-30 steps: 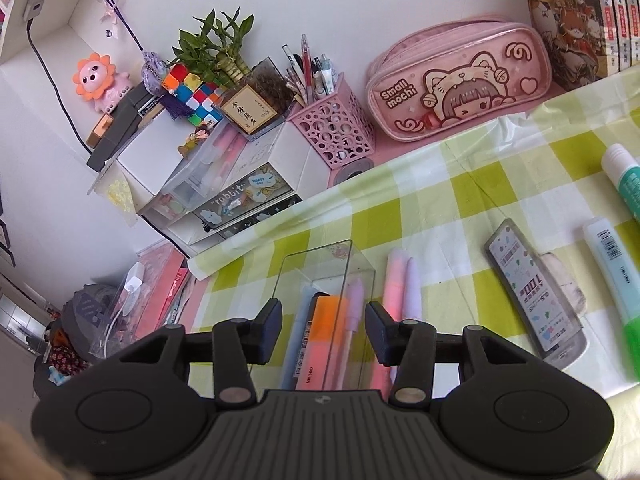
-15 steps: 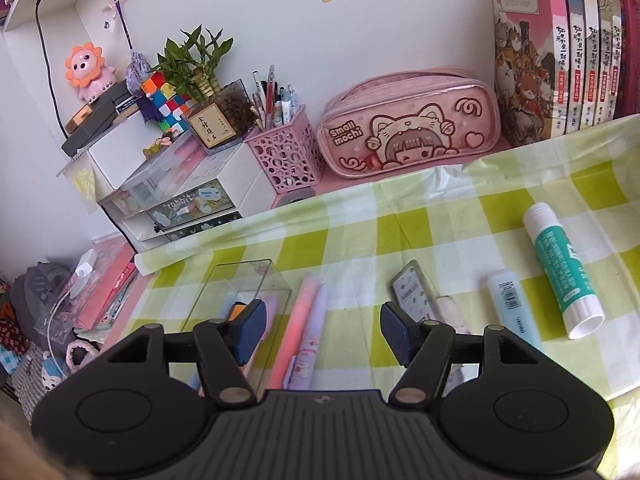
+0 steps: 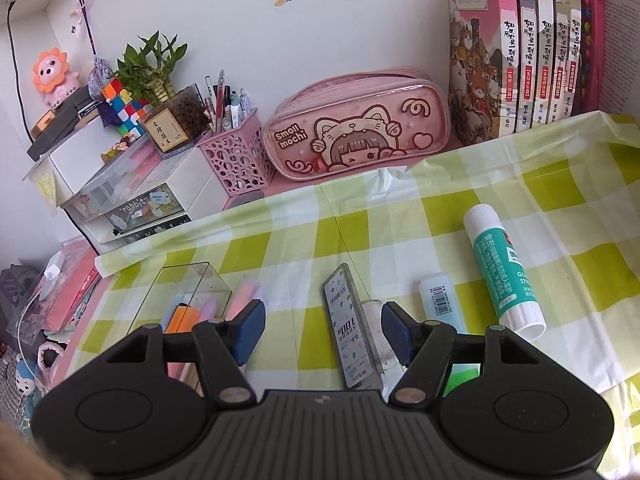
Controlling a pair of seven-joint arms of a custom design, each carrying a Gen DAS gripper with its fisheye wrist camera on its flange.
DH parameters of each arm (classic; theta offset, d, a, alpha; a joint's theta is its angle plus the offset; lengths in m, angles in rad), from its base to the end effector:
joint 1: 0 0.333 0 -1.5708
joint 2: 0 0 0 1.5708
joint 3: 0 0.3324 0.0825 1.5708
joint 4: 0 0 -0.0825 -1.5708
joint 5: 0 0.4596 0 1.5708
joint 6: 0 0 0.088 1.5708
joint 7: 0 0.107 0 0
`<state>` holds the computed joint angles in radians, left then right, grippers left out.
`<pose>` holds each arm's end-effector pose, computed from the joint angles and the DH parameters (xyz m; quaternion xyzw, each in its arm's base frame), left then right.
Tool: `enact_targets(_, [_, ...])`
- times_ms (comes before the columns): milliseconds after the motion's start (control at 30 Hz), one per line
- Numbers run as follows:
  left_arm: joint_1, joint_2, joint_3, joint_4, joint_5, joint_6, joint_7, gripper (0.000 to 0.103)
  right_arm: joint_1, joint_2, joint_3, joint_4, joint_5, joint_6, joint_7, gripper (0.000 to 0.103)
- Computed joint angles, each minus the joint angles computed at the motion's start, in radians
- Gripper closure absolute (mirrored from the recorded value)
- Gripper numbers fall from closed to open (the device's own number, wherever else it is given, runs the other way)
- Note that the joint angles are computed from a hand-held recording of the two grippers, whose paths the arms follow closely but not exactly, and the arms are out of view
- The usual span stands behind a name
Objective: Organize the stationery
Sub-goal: 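Move the right gripper toward the grey pencil-lead case, then lower the right gripper around the grey lead case and close on it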
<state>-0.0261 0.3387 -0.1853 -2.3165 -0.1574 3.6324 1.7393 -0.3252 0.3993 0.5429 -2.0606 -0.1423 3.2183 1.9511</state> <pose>0.6038 -0.1067 0.2659 -0.5732 0.6723 -0.3548 0.3059 0.6828 0.1418 0.3241 -0.6004 0.6900 -0.1314 0.3824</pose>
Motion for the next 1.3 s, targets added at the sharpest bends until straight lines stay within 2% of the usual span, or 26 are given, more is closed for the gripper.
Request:
enact_targets(100, [-0.002, 0.002, 0.001, 0.002, -0.003, 0.0, 0.002, 0.03, -0.019, 0.014, 0.023, 0.008, 0.002, -0.015, -0.015, 0.041])
enact_targets(533, [0.002, 0.018, -0.002, 0.014, 0.002, 0.019, -0.005, 0.028, 0.013, 0.039, 0.01, 0.031, 0.087, -0.056, -0.113, 0.041])
enact_targets(700, [-0.002, 0.025, 0.001, 0.018, -0.004, 0.03, -0.003, 0.027, -0.004, 0.047, 0.04, 0.031, 0.109, -0.061, -0.178, 0.041])
enact_targets(933, [-0.018, 0.03, 0.009, 0.02, -0.035, 0.039, 0.016, 0.024, 0.132, 0.027, -0.094, 0.033, 0.101, -0.046, -0.174, 0.042])
enact_targets(1000, [-0.022, 0.029, 0.011, 0.02, -0.044, 0.039, 0.022, 0.024, 0.212, 0.013, -0.176, 0.035, 0.081, -0.051, -0.154, 0.051])
enact_targets(1033, [-0.024, 0.03, 0.012, 0.021, -0.049, 0.039, 0.026, 0.023, 0.229, 0.009, -0.195, 0.035, 0.073, -0.055, -0.151, 0.053])
enact_targets(1067, [-0.026, 0.03, 0.013, 0.022, -0.053, 0.039, 0.029, 0.023, 0.214, 0.011, -0.179, 0.036, 0.076, -0.057, -0.162, 0.058])
enact_targets(1100, [-0.03, 0.031, 0.014, 0.023, -0.061, 0.039, 0.034, 0.023, 0.173, 0.017, -0.134, 0.036, 0.085, -0.062, -0.182, 0.062])
enact_targets(1133, [-0.032, 0.031, 0.016, 0.023, -0.067, 0.038, 0.039, 0.022, 0.129, 0.026, -0.085, 0.038, 0.105, -0.067, -0.215, 0.063])
enact_targets(1167, [-0.034, 0.031, 0.016, 0.024, -0.071, 0.038, 0.041, 0.022, 0.115, 0.03, -0.07, 0.038, 0.102, -0.067, -0.221, 0.063])
enact_targets(1267, [-0.031, 0.03, 0.014, 0.023, -0.072, 0.036, 0.043, 0.022, 0.185, 0.024, -0.138, 0.045, 0.099, -0.072, -0.213, 0.063])
enact_targets(1300, [-0.032, 0.03, 0.014, 0.023, -0.075, 0.036, 0.044, 0.022, 0.235, 0.021, -0.189, 0.046, 0.089, -0.065, -0.199, 0.063])
